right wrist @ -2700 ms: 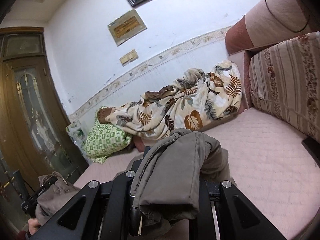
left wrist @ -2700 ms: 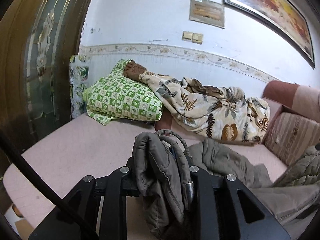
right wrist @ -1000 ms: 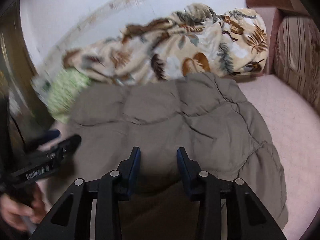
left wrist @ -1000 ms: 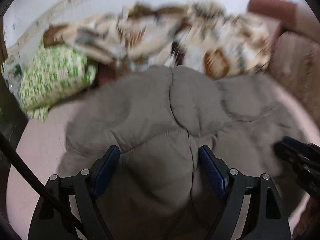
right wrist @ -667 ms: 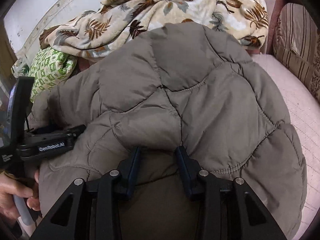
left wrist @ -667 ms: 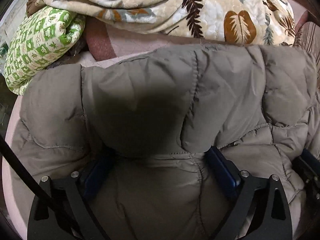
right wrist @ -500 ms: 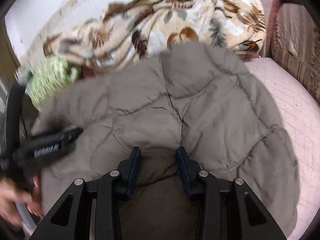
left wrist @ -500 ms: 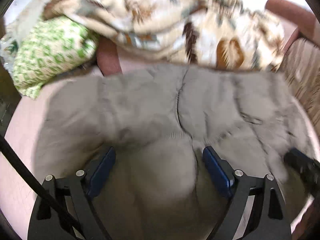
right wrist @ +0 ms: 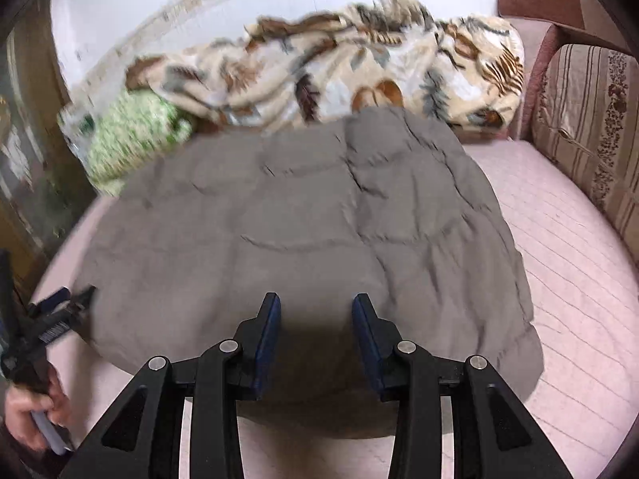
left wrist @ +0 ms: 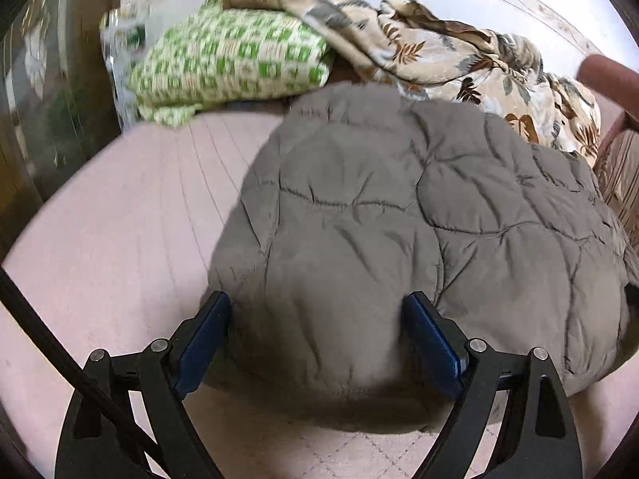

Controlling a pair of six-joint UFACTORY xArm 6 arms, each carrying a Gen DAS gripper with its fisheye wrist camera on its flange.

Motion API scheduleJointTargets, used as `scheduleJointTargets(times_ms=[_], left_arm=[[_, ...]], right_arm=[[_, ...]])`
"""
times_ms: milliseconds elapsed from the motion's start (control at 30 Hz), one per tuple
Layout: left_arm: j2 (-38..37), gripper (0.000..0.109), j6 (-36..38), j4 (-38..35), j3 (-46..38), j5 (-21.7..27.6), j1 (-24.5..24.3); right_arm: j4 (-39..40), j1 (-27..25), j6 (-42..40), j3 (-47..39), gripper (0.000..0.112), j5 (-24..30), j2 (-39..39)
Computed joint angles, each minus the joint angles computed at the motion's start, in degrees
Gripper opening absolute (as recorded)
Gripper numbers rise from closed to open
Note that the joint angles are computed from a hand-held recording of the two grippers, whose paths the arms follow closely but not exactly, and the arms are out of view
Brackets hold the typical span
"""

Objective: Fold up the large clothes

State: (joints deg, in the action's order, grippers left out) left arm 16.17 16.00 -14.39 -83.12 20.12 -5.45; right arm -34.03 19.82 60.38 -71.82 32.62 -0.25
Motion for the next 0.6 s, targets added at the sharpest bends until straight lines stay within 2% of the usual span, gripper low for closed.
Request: scheduleJointTargets(times_ms=[67, 133, 233, 300, 367, 433, 533, 600], left_arm=[[0.4, 0.092, -1.3, 3.3, 0.8, -2.2, -0.6], [1.0, 0.092, -0.3, 3.5, 0.5, -3.2, -0.9], [0.7, 0.093, 3.9, -1.6, 1.5, -4.9, -0.8], [1.0, 0.093, 2.7, 0.0, 1.4, -6.4, -0.9], [0.4, 0.093, 0.8, 2.2, 2.7, -9.0, -1.1], [-0.3, 0.092, -1.4, 4.8, 3.9, -11.6, -1.2], [-0.7, 0.092, -9.0, 13.6, 5.1, -15.1, -0.7], [-0.8, 0.093, -13.8, 18.6, 5.4, -16.5, -0.1]], right_arm=[[3.2, -1.0, -2.5, 0.3, 0.042, 0.1, 1.1], [9.2, -2.2, -6.8, 0.7, 0.042, -1.4, 2.2], [9.7, -2.5, -7.0, 0.5, 0.042, -1.8, 2.7], [8.7, -2.1, -6.0, 0.2, 0.042, -0.9, 2.4], [5.4, -2.1, -2.5, 1.1, 0.042, -2.6, 0.9], [-2.7, -2.7, 4.7, 2.9, 0.042, -7.0, -1.4], [-13.8, -2.8, 14.3, 2.4, 0.043, -3.7, -2.9], [-13.8, -3.7, 16.6, 2.7, 0.043, -2.2, -3.2]])
